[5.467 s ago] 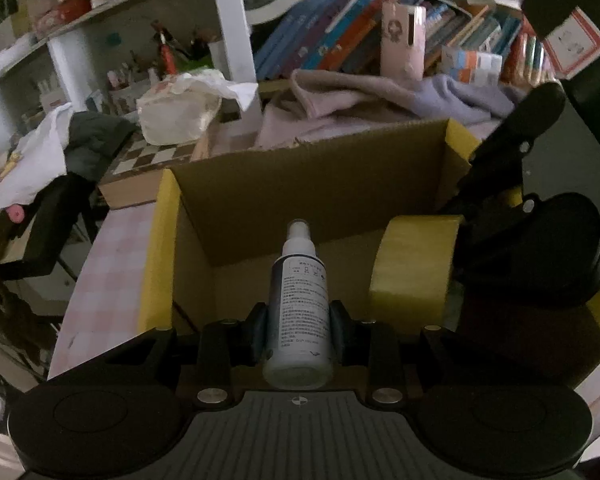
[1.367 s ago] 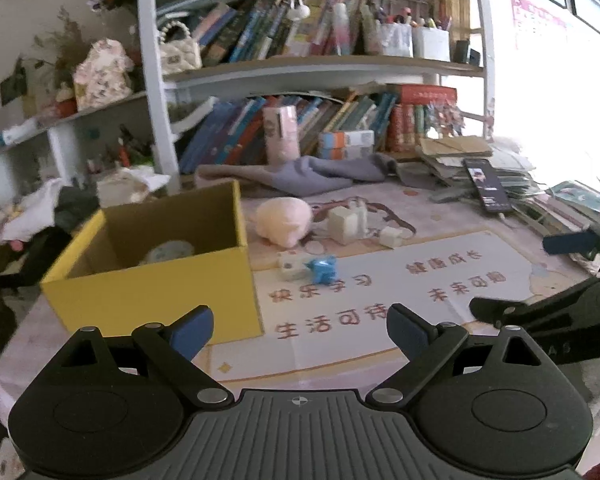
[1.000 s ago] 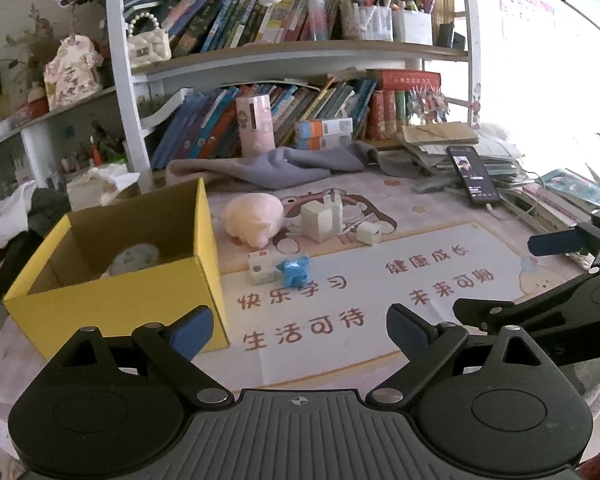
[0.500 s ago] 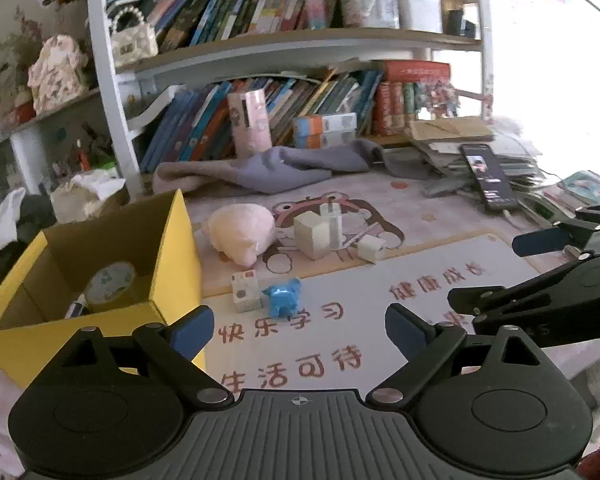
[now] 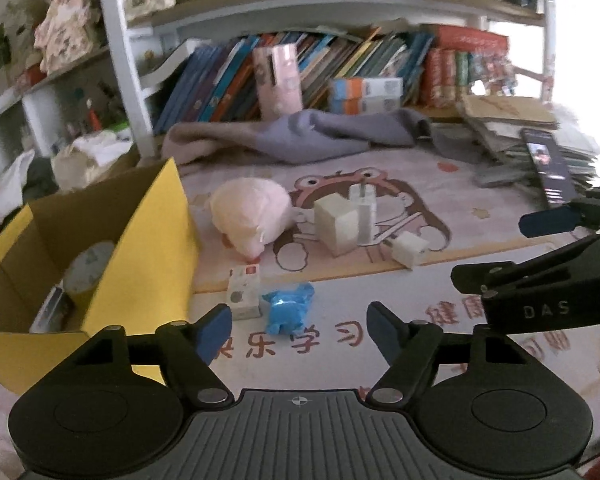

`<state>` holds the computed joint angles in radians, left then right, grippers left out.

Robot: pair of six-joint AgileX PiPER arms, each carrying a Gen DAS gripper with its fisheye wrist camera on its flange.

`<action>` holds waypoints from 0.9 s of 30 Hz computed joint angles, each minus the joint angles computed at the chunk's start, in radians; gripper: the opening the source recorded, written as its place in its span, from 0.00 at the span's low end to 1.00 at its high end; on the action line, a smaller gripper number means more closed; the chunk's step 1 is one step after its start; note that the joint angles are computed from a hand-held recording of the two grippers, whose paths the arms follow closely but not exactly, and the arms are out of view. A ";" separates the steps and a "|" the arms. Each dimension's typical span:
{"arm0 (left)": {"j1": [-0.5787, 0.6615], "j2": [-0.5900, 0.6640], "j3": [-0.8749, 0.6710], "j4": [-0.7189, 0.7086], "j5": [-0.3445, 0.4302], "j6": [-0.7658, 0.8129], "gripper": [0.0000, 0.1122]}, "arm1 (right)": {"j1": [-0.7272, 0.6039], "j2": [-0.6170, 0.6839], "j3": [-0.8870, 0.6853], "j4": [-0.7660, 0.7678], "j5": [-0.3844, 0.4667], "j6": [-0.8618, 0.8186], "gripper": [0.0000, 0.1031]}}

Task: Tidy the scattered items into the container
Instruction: 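Grasp the blue toy with the left tool while the right tool grasps a white charger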

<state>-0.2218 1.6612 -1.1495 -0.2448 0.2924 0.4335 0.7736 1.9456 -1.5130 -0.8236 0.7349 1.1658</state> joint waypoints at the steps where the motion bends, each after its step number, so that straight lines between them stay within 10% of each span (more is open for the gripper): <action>1: -0.007 0.016 -0.015 0.056 0.002 -0.068 0.64 | -0.018 0.009 -0.008 0.017 -0.022 -0.027 0.79; 10: -0.059 0.155 -0.137 0.389 0.029 -0.467 0.59 | -0.136 0.119 -0.132 0.186 -0.118 -0.289 0.79; 27: -0.060 0.333 -0.331 0.424 0.145 -0.582 0.40 | -0.229 0.332 -0.442 0.548 -0.049 -0.729 0.57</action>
<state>-0.2821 1.9945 -1.4808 0.1790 0.4377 -0.1484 0.5444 2.2781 -1.9550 -0.2759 0.6860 0.4371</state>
